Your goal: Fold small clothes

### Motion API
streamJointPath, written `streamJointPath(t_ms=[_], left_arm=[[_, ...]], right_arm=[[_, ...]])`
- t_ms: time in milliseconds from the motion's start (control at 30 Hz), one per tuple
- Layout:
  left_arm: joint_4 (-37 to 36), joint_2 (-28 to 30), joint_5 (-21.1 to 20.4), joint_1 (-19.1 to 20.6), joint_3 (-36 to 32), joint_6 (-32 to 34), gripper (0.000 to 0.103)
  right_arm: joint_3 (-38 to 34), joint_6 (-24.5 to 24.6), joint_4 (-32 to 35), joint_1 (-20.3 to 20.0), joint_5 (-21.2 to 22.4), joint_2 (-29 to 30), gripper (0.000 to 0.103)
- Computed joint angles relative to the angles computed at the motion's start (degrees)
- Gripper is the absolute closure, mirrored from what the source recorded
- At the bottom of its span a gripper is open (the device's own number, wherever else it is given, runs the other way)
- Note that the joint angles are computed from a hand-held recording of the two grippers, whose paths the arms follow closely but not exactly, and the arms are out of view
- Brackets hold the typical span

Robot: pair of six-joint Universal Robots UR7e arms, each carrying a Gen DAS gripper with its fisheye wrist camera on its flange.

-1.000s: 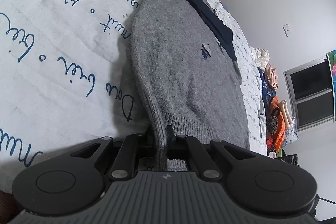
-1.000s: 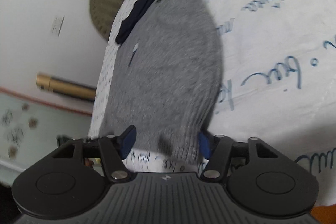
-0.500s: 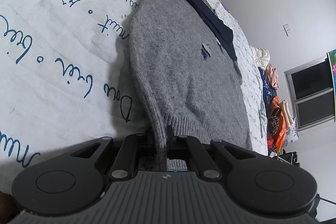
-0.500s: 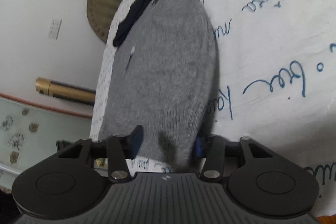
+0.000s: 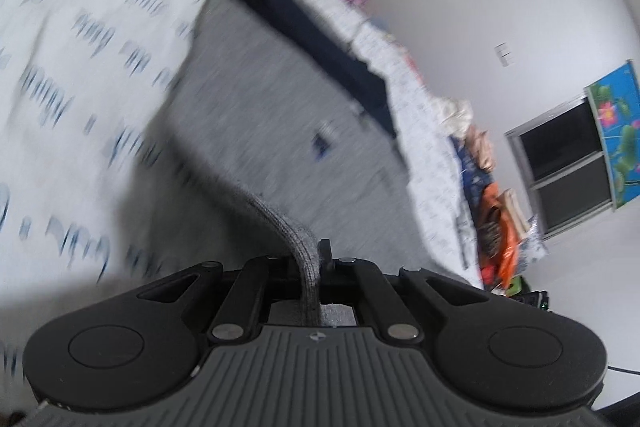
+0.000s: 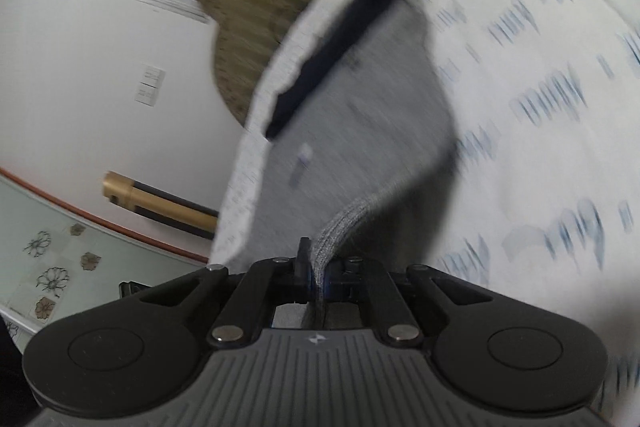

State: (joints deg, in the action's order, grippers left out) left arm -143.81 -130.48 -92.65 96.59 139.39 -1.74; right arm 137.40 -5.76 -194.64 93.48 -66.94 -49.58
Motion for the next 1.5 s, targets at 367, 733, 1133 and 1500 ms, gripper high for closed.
streamJointPath(t_ms=[367,733,1133,1500], left_arm=[[-14.0,21.6,3.8,-4.9,-16.0,2.2,0.101],[-19.8,45.5,8.8,-3.7,-39.3,3.7,0.101],[-25.0,54.2,22.1,-4.5,-44.1,17.9,0.026],[-41.4,53.3,30.5,-5.6,-37.4,36.6,0.022]], right_arm=[[-25.5,2.3,4.9,4.9,2.1,10.0,0.098],[-58.5,10.7,16.2,5.5,-3.0,27.9,0.098],[-74.1,17.1,28.0,4.5,-8.7,36.3,0.073],[-76.5,-1.8,29.1,9.6,-24.6,34.5,0.033]])
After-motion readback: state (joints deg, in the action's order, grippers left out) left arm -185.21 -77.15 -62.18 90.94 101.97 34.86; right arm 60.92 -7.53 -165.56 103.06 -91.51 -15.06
